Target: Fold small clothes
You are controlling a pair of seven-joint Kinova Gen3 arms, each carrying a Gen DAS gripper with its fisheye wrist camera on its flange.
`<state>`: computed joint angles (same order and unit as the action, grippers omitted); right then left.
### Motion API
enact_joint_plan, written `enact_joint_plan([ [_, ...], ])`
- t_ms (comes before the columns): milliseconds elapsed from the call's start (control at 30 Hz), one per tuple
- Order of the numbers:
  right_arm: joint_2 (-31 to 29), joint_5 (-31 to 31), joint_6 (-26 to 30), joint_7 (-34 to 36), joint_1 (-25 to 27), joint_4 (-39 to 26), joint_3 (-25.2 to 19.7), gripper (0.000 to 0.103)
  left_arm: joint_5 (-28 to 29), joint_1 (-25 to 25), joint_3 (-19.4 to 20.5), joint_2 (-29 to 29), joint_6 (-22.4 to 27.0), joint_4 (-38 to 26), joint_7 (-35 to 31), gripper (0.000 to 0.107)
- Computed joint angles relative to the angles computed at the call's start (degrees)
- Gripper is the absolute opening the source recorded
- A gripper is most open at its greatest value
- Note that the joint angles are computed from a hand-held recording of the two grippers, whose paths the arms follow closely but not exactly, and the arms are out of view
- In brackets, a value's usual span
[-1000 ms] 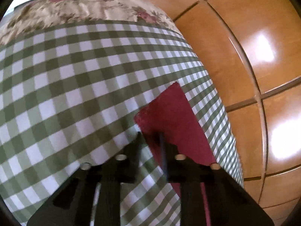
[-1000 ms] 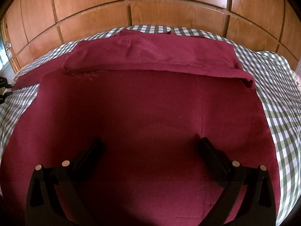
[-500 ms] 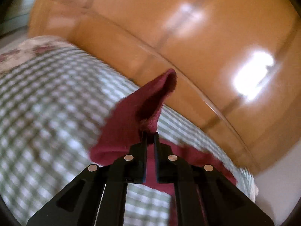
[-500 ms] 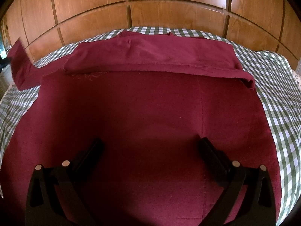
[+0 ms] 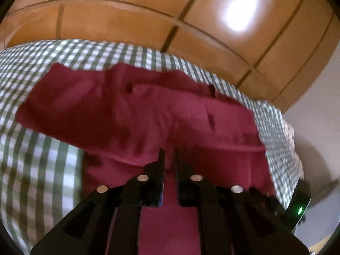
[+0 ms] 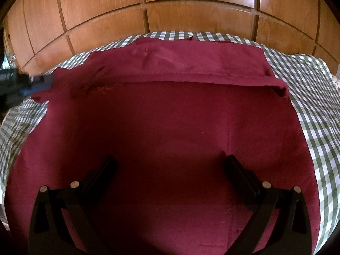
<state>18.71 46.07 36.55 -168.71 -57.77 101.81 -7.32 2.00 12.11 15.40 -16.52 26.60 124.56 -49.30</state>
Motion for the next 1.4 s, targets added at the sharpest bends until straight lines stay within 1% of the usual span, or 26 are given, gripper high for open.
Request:
enact_joint_plan([
  [33,0.07,-1.83,0.88,2.33,1.58,-0.98,-1.50,0.101,-0.52,-0.30,0.98,-1.02,0.15,0.72,0.76,0.023],
  [67,-0.05,-4.16,0.82,4.66,3.43,-1.76,-2.80,0.101,-1.36,-1.10,2.54,-1.84,0.36,1.21,2.01,0.025],
  [100,-0.48,-6.49,-0.16,6.73,6.09,-2.11,-4.67,0.099,-2.02,-1.44,3.50,-3.30,1.18,1.88,2.76,0.025],
  [133,-1.12,-8.82,-2.08,7.91,8.74,-2.16,-6.35,0.094,-2.43,-1.72,4.30,-4.51,1.89,2.57,3.39,0.025],
  [200,-1.31,-13.48,-6.32,11.64,14.05,-3.48,-10.24,0.078,-2.58,-2.35,4.98,-7.00,2.57,4.80,4.56,0.025],
  [233,-0.54,-15.81,-7.31,13.97,16.68,-5.42,-12.89,0.076,-2.25,-2.89,6.33,-8.29,2.86,5.67,5.93,0.025],
  [300,2.54,-19.86,-6.48,18.63,21.17,-10.11,-18.20,0.068,-1.24,-3.69,7.65,-9.97,3.52,6.92,8.12,0.025],
  [367,7.16,-21.79,-6.04,23.29,24.43,-15.41,-23.47,0.064,-0.65,-4.26,8.25,-11.23,3.86,8.19,9.39,0.025],
  [400,9.43,-22.85,-5.36,25.62,25.09,-18.07,-25.03,0.064,-0.29,-4.42,8.33,-11.87,3.90,8.77,9.89,0.025],
  [433,11.56,-24.21,-4.69,27.95,25.06,-20.72,-25.52,0.063,0.22,-4.17,8.04,-12.29,3.81,9.38,10.05,0.025],
  [500,15.96,-28.75,-4.37,32.19,23.50,-26.03,-23.90,0.061,1.00,-3.78,7.63,-12.67,3.92,10.10,10.07,0.025],
  [567,19.30,-33.39,-2.70,34.42,19.76,-31.34,-19.16,0.056,1.66,-3.22,7.19,-13.26,3.44,10.90,9.83,0.025],
  [633,20.74,-35.20,1.83,37.60,15.28,-36.65,-13.86,0.042,1.92,-3.23,7.43,-13.68,3.56,11.14,9.66,0.025],
  [667,21.65,-35.22,4.16,38.39,13.40,-39.23,-11.81,0.015,1.95,-3.31,7.48,-13.51,3.51,11.05,9.46,0.025],
  [700,21.65,-34.30,6.20,39.09,12.11,-40.96,-10.77,0.007,2.11,-3.23,7.35,-13.52,3.41,11.10,9.28,0.025],
  [767,19.38,-30.12,7.49,39.31,9.69,-41.47,-8.86,0.007,2.47,-3.12,7.01,-13.80,3.45,11.15,9.04,0.025],
  [800,17.33,-27.79,6.74,39.26,8.24,-40.44,-7.21,0.007,2.33,-3.66,7.37,-14.19,3.61,11.04,9.22,0.025],
  [833,15.74,-25.54,5.06,38.28,7.67,-38.76,-6.55,0.007,2.08,-4.44,7.91,-14.33,3.94,10.78,9.48,0.025],
  [900,11.31,-20.88,1.79,36.15,6.20,-34.80,-3.71,0.007,1.63,-6.03,8.29,-14.57,4.93,10.14,10.11,0.025],
  [967,7.85,-16.23,0.18,32.93,6.53,-31.27,-3.08,0.007,1.37,-6.82,7.76,-14.59,5.50,9.59,10.25,0.025],
  [1033,5.66,-11.81,0.01,29.42,6.84,-29.28,-2.10,0.007,0.67,-8.16,7.73,-13.93,7.32,8.41,10.65,0.025],
  [1100,3.94,-9.93,-0.11,27.30,8.04,-27.25,-1.62,0.007,0.19,-8.78,7.03,-13.05,8.20,7.72,10.80,0.025],
  [1200,1.87,-6.18,1.05,22.26,11.99,-24.03,-3.58,0.007,-0.78,-9.67,6.41,-11.05,9.74,6.19,11.29,0.025],
  [1267,0.94,-6.36,0.94,20.47,14.45,-21.75,-3.67,0.007,-1.50,-9.67,5.89,-9.54,10.05,5.14,11.42,0.025],
  [1333,0.68,-5.57,1.57,17.96,16.95,-19.38,-4.36,0.007,-2.98,-9.83,6.45,-8.06,10.67,3.92,11.78,0.025],
  [1400,0.55,-6.47,2.08,17.34,20.13,-17.61,-5.78,0.007,-4.83,-9.91,7.53,-6.29,11.34,2.62,12.47,0.025],
])
